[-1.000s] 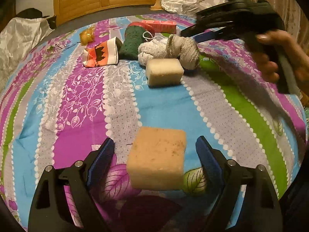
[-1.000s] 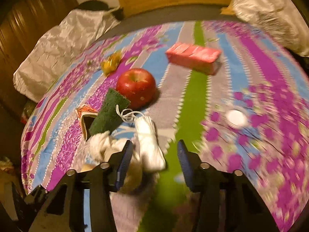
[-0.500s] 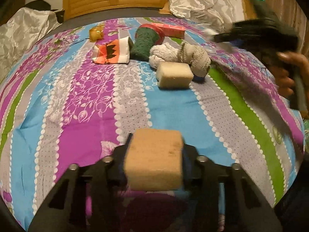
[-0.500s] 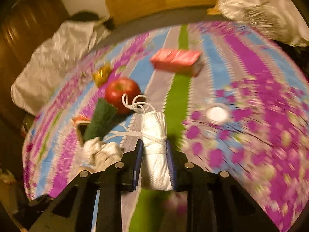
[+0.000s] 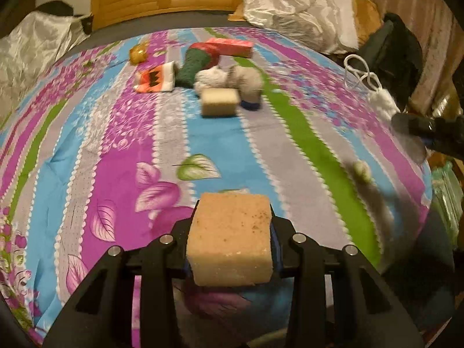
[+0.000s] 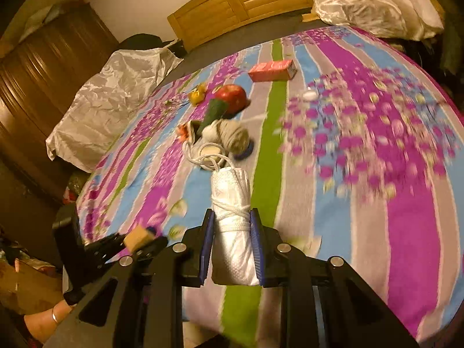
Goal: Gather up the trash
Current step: 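Carry the tan sponge block and white plastic bag over the green bin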
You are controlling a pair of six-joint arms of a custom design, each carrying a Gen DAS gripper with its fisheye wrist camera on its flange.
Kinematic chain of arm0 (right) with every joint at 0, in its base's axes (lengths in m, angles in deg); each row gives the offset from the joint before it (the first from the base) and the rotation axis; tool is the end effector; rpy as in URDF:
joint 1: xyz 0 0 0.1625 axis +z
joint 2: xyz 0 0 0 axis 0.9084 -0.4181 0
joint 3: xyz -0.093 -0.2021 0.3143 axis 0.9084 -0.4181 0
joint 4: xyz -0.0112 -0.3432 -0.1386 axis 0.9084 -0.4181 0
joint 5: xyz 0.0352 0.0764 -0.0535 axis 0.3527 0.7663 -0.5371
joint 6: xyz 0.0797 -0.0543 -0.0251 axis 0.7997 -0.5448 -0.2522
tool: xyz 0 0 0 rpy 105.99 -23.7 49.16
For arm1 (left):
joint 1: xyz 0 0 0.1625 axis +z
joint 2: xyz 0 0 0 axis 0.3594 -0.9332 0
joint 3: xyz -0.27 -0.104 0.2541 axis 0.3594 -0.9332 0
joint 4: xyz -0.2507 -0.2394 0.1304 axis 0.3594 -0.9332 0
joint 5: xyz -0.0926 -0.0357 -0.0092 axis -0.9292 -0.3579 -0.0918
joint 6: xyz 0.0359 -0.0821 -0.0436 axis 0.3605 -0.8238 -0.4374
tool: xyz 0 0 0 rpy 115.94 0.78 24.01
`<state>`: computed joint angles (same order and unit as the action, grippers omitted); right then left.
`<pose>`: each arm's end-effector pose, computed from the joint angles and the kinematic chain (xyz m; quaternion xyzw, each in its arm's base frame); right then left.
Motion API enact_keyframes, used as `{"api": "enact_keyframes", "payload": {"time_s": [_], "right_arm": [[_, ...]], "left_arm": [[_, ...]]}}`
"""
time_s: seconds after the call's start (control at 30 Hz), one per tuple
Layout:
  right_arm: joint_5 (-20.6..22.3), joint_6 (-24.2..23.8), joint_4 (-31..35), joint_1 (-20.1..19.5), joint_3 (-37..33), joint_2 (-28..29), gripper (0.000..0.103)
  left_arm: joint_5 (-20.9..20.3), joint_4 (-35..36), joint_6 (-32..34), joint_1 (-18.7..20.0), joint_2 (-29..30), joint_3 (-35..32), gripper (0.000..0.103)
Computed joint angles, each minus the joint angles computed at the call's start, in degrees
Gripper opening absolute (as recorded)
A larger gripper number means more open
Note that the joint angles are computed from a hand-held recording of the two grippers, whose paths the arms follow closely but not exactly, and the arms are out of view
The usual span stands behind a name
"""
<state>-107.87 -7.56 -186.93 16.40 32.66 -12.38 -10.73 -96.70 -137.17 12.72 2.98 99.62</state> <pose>0.0551 -0.5392 0.2160 0.2628 -0.9504 0.1504 0.0708 -0.2520 -0.4251 -0.0174 0.0616 0.8888 -0.3155 0.3266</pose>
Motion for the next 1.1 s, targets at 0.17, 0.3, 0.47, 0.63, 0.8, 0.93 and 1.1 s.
{"api": "enact_keyframes", "payload": {"time_s": [0.17, 0.3, 0.47, 0.63, 0.8, 0.93, 1.1], "right_arm": [[0.4, -1.2, -2.3, -2.2, 6.5, -7.9, 0.026], [1.1, -1.6, -4.2, -3.6, 8.5, -12.6, 0.026], [3.0, -2.2, -7.4, -4.8, 9.0, -18.1, 0.026], [4.5, -2.1, -9.2, -5.7, 7.8, -22.9, 0.026], [5.6, 0.0, -10.0, -8.3, 5.0, -27.5, 0.026], [6.3, 2.4, -10.1, -11.5, 2.1, -30.4, 0.026], [8.2, 5.7, -9.3, -17.9, -1.7, -33.8, 0.026]], "left_arm": [[1.5, 6.5, 0.9, -2.2, 2.4, -6.8, 0.037], [4.1, 12.0, 1.2, -2.8, 4.3, -13.7, 0.037], [7.4, 15.5, 5.2, -3.2, 7.3, -22.8, 0.037], [9.4, 14.3, 15.9, -4.2, 13.2, -34.3, 0.037], [8.6, 9.1, 30.2, -5.1, 21.2, -47.7, 0.037], [5.8, 8.4, 39.1, -5.7, 28.9, -60.8, 0.037], [1.5, 12.9, 47.6, -6.4, 40.4, -81.4, 0.037]]}}
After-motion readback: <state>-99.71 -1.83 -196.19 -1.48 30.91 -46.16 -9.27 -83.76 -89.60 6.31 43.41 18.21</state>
